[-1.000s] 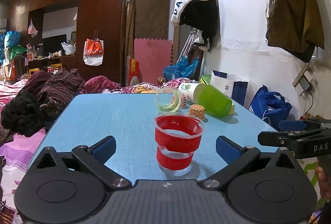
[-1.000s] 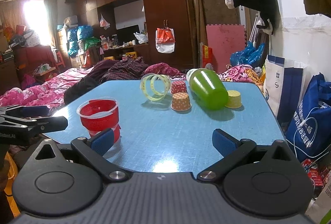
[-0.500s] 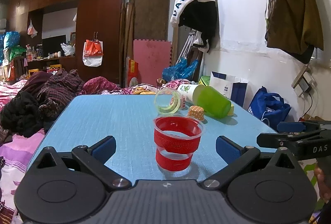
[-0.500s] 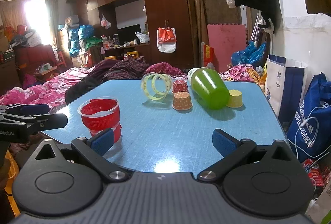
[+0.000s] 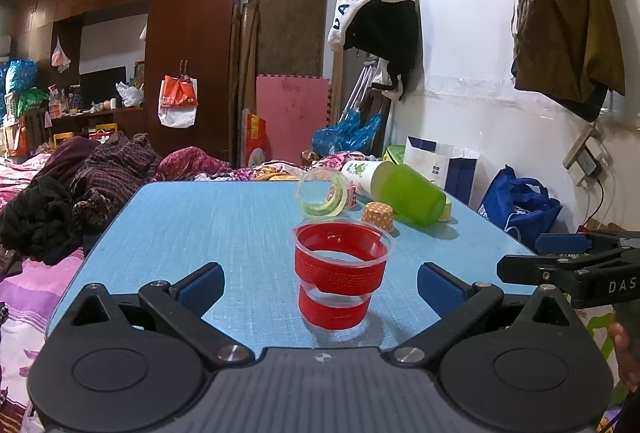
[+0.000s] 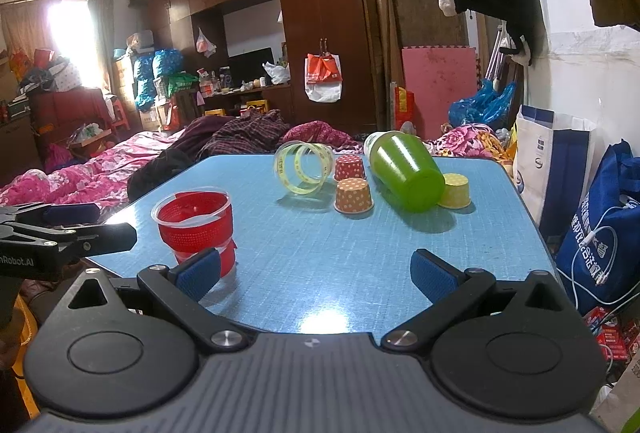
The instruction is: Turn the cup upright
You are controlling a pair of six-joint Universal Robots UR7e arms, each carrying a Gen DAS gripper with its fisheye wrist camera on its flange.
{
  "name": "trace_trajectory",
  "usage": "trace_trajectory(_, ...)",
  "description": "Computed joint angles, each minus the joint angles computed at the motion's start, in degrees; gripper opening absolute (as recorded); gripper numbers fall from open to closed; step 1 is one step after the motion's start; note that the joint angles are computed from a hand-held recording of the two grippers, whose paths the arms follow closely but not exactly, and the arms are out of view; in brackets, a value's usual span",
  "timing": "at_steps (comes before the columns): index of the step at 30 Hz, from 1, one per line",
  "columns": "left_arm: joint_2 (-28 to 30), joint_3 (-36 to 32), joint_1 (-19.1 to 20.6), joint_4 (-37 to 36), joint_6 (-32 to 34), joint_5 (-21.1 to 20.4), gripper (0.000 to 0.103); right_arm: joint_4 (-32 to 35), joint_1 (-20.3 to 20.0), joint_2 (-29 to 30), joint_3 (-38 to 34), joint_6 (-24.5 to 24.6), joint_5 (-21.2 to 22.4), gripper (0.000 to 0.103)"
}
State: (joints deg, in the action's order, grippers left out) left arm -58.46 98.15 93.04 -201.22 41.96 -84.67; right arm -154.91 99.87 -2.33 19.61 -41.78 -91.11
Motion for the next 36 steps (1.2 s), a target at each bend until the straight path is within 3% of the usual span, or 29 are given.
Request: trace_trajectory(36, 0.67, -0.24, 0.08, 0.43, 0.45, 0.10, 0.103, -0.34, 0.01, -0.37, 0.99, 0.06, -0.16, 0.102)
